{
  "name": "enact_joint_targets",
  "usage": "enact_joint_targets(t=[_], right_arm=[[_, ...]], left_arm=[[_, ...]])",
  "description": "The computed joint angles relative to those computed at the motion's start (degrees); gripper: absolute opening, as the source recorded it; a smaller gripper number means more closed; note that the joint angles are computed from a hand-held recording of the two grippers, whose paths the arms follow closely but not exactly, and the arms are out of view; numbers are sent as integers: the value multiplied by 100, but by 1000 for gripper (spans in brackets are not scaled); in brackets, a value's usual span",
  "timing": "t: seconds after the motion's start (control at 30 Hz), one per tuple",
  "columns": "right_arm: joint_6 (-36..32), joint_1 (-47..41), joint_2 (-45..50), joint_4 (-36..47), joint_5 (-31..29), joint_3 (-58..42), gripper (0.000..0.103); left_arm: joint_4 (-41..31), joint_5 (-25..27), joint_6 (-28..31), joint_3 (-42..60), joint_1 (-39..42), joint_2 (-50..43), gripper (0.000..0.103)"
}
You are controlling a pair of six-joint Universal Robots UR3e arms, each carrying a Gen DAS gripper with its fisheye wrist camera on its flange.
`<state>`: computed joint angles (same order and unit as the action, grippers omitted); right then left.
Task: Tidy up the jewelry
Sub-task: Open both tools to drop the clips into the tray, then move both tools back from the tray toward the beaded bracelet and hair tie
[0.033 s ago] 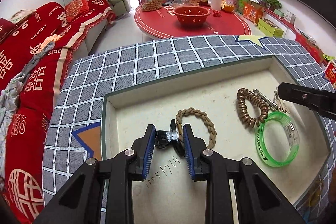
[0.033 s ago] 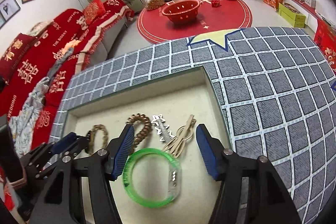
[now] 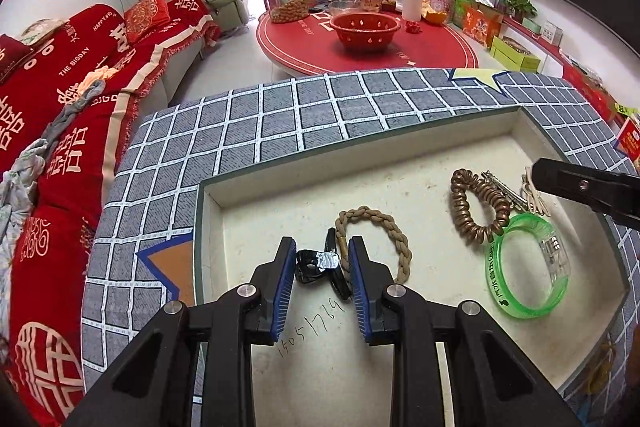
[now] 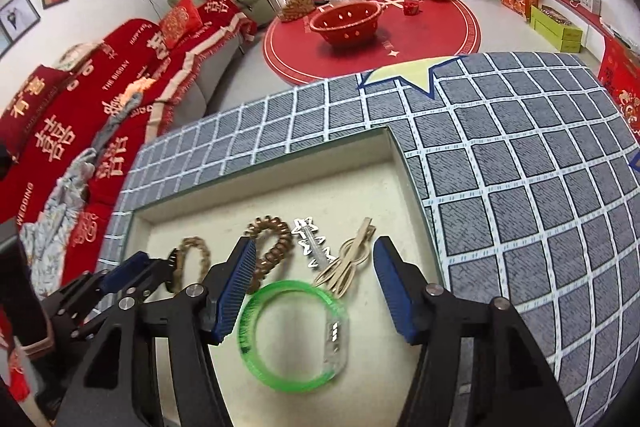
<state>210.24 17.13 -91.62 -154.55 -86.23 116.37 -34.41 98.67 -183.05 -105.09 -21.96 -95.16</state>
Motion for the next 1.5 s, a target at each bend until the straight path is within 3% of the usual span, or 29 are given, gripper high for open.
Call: enact_joint_targets(t=[0.13,0.17,0.23,0.5,0.57,0.7,0.8,0.83,1.0,1.27,1.5], right_arm=[[179,111,-362,12,-72,198,65],[217,129,-456,25,-70,247,65],[244,126,-614,45,-26,328,65],[364,60,-1200,317,98,647,67],[381,45,-1351,367,154,761,77],[432,249,-1542,481,-21,788,82],[514,605,-1633,679,-457,654,94],[548,738,-1629,751,-630,583,103],[755,1519,-1593,1036,-1609,233,103],[1083,2324,-1823,2081,-2317,-281,103],[1552,2927,-1983,2477,-2772,-386,103]], left_arm=[[12,66,21,-15,-55,51,43],[11,174,-8,4,-107,49,69],[153,301,-102,-50,-152,114,99],[111,243,-132,-106,-185,430,99],[62,230,-159,-156,-188,530,103],[2,236,-224,-344,-219,825,103],[-89,263,-263,-441,-286,1042,103],[-124,262,-266,-465,-301,1118,103],[-297,346,-326,-619,-496,1508,103],[-632,523,-472,-899,-744,2212,103],[-1043,610,-617,-1144,-1071,2764,103]])
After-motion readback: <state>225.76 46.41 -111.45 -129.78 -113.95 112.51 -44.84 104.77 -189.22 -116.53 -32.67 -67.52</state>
